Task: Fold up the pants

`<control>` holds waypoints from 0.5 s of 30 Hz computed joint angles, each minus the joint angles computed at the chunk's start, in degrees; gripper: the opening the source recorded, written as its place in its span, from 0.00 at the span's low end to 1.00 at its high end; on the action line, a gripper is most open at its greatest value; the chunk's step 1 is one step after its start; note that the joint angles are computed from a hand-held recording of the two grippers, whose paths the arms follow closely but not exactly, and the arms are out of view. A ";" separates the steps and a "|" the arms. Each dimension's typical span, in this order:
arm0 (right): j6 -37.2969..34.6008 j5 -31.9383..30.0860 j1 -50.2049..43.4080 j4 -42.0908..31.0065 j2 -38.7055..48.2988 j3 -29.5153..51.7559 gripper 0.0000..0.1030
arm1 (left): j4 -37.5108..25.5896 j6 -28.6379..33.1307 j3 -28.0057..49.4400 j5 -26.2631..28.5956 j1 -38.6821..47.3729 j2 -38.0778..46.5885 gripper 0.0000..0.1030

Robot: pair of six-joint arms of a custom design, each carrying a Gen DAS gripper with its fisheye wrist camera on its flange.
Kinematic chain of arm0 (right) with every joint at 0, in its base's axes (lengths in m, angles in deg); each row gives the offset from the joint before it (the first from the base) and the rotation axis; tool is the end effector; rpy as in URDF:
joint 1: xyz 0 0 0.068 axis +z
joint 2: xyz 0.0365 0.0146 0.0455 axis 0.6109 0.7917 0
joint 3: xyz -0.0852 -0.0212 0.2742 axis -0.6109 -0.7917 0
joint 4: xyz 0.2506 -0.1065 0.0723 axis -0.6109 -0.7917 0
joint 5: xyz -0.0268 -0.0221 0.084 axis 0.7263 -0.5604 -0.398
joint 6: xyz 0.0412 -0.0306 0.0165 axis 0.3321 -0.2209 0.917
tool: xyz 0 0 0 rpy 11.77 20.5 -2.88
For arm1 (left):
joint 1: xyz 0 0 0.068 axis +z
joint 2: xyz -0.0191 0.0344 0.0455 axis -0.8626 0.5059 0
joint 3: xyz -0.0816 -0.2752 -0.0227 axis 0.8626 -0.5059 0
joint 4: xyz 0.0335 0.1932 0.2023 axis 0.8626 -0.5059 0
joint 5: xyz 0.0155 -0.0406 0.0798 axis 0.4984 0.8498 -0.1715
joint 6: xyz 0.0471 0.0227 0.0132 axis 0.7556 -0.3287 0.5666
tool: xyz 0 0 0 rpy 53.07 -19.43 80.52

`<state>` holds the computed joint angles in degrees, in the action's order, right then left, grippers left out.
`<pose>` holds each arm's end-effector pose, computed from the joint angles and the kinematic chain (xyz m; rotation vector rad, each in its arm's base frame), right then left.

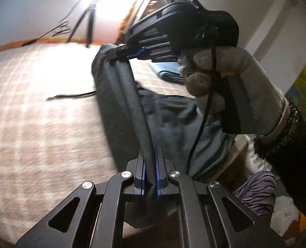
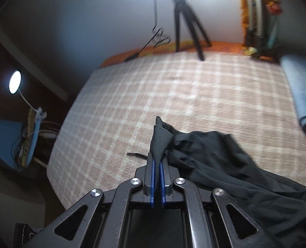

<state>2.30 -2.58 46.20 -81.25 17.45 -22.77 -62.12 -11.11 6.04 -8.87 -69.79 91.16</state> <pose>0.3566 0.0561 0.1869 0.5509 2.5121 0.3862 0.2499 -0.0709 0.1359 0.9478 2.3043 -0.9822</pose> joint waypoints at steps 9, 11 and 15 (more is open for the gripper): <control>-2.79 -1.12 -10.28 0.85 -17.60 -13.98 0.02 | 5.24 -9.35 -0.51 -0.84 -17.15 -2.71 0.05; -3.22 -1.95 -12.97 1.39 -21.92 -17.46 0.02 | 6.64 -11.01 -0.32 -1.61 -20.68 -2.50 0.05; -4.10 -5.59 -20.39 2.75 -28.56 -24.03 0.02 | 8.95 -12.75 0.14 -2.80 -26.85 -1.32 0.05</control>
